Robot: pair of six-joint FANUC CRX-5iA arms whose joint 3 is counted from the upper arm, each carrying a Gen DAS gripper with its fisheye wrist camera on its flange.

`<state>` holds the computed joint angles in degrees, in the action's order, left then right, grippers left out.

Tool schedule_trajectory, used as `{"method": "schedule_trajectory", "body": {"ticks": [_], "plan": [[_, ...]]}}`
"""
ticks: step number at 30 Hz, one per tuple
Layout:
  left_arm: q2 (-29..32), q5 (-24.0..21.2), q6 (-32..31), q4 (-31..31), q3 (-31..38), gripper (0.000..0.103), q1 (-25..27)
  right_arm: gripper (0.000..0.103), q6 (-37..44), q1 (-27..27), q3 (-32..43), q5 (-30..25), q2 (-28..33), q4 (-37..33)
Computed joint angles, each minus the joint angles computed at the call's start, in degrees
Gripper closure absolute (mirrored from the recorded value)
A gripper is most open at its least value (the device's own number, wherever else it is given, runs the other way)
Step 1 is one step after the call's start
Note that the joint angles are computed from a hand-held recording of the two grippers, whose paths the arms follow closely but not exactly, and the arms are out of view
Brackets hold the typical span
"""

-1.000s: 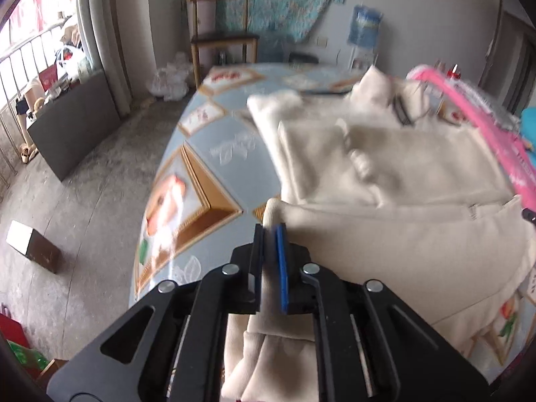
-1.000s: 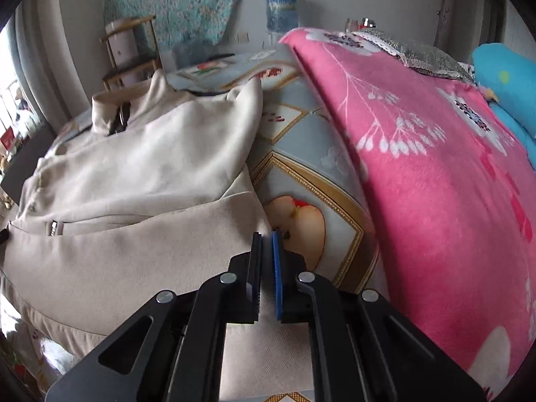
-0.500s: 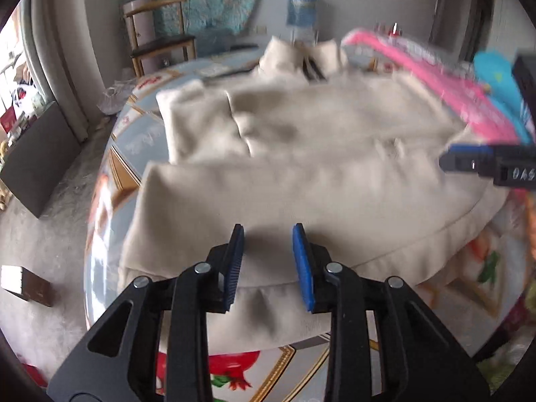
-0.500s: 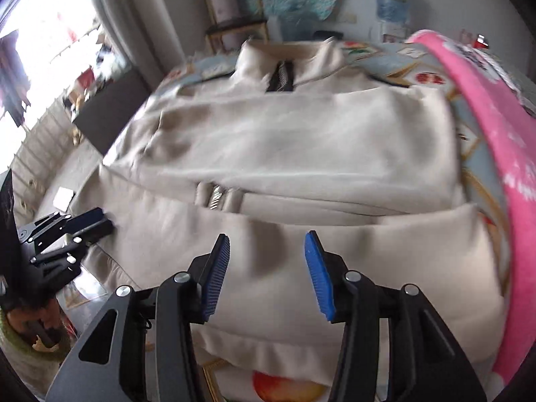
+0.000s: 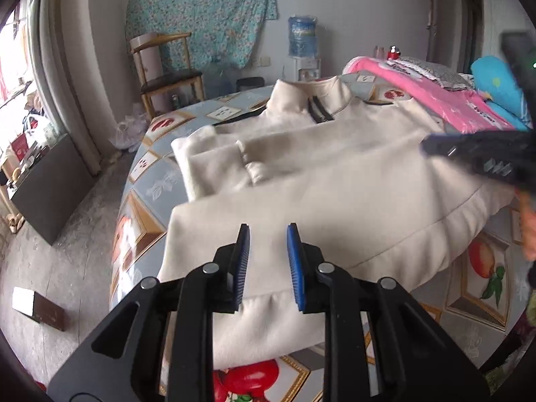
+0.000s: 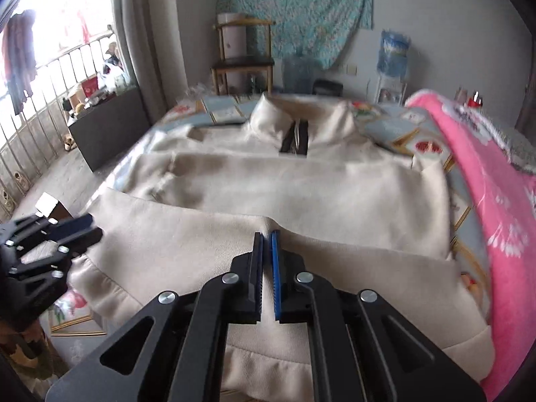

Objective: Fold large clothes

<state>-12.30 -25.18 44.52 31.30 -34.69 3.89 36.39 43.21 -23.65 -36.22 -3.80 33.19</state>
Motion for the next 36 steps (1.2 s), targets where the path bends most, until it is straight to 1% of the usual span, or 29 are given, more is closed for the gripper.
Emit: {"method": "schedule_trajectory", "body": {"ticks": [1, 3, 4, 6, 7, 9, 10, 11, 12, 13, 14, 15, 16, 18, 21, 23, 24, 25, 26, 27, 29, 30, 32, 33, 35, 36], "plan": [[0.1, 0.0, -2.3, 1.8, -0.1, 0.081, -0.6, 0.098, -1.0, -0.1, -0.3, 0.4, 0.5, 0.4], [0.1, 0.1, -8.6, 7.3, -1.0, 0.081, -2.0, 0.098, -3.5, 0.0, -1.7, 1.1, 1.1, 4.1], [0.7, -1.2, -12.0, 10.7, -1.0, 0.081, -2.8, 0.098, -3.3, -0.2, -1.7, 1.2, 1.9, 4.0], [2.9, -4.5, -14.3, 13.0, 0.4, 0.081, -4.1, 0.098, -1.1, -1.0, -0.5, 1.4, 4.1, -0.1], [4.6, -5.5, -14.8, 13.1, 1.4, 0.081, -5.1, 0.098, -2.3, -1.3, -1.2, 2.7, 4.5, 0.9], [7.9, -6.7, -9.6, 6.8, 4.7, 0.081, -6.6, 0.097, -2.4, -0.9, -1.0, 1.8, 4.6, 1.6], [9.9, -7.7, -5.0, 1.7, 7.0, 0.081, -7.3, 0.097, -1.1, -0.8, -0.4, 1.2, 4.4, 0.5], [11.3, -7.7, -2.4, -0.7, 8.0, 0.081, -7.6, 0.097, 1.0, -1.0, 0.0, 1.0, 3.8, -1.6], [11.4, -6.6, -2.6, -0.1, 7.3, 0.081, -7.8, 0.096, 3.6, -1.5, 0.5, 1.0, 2.9, -4.7], [11.2, -6.1, -3.4, 0.9, 6.7, 0.081, -7.8, 0.096, 3.8, -2.2, -0.2, 1.7, 1.1, -6.0], [11.2, -6.4, -3.2, 0.7, 6.9, 0.081, -7.6, 0.093, 1.5, -2.9, -1.6, 1.0, -0.9, -4.3], [11.1, -6.6, -3.2, 1.0, 6.7, 0.081, -7.5, 0.089, -3.3, -3.5, -3.7, -0.3, -2.9, 0.3], [11.0, -6.5, -3.9, 1.9, 6.4, 0.081, -7.3, 0.086, -5.8, -4.4, -5.2, -1.5, -4.4, 2.5], [10.9, -6.2, -4.7, 2.6, 6.0, 0.081, -7.2, 0.07, -8.8, -7.3, -6.9, -4.9, -6.5, 3.5], [10.9, -6.1, -4.5, 2.5, 6.0, 0.081, -7.3, 0.069, -8.3, -10.8, -7.0, -9.6, -6.4, 2.4], [10.8, -5.9, -5.0, 2.7, 5.8, 0.081, -7.3, 0.069, -5.8, -12.0, -6.4, -10.9, -5.3, 1.3], [10.8, -5.8, -5.1, 2.8, 5.7, 0.081, -7.3, 0.069, -3.9, -12.4, -5.7, -11.2, -4.6, -0.1], [10.8, -5.7, -5.1, 2.8, 5.8, 0.081, -7.4, 0.072, -2.3, -12.7, -5.2, -11.2, -4.0, -1.2], [10.9, -5.7, -5.0, 2.7, 5.8, 0.081, -7.4, 0.092, -1.8, -12.5, -5.3, -10.8, -3.8, -1.2], [10.9, -5.7, -5.2, 2.8, 5.8, 0.081, -7.3, 0.095, -2.7, -11.9, -5.7, -10.8, -3.9, 0.5], [10.8, -5.7, -5.6, 2.9, 5.7, 0.081, -7.3, 0.096, -10.6, -9.5, -9.3, -10.5, -6.1, 10.3], [10.7, -5.7, -5.8, 2.8, 5.7, 0.082, -7.2, 0.096, -16.1, -8.6, -11.5, -10.3, -8.0, 16.2], [10.5, -5.7, -6.1, 2.6, 5.6, 0.082, -7.1, 0.097, -22.1, -8.6, -13.8, -9.7, -9.6, 22.6], [10.5, -5.9, -6.6, 3.1, 5.5, 0.082, -7.0, 0.097, -22.6, -9.3, -14.1, -9.4, -9.5, 22.8], [10.8, -6.4, -7.4, 3.9, 5.6, 0.082, -6.7, 0.097, -20.9, -12.2, -13.0, -7.2, -6.6, 19.0], [10.9, -6.5, -7.3, 3.8, 5.8, 0.082, -6.8, 0.099, -18.9, -13.5, -12.0, -7.0, -4.3, 16.3]]}}
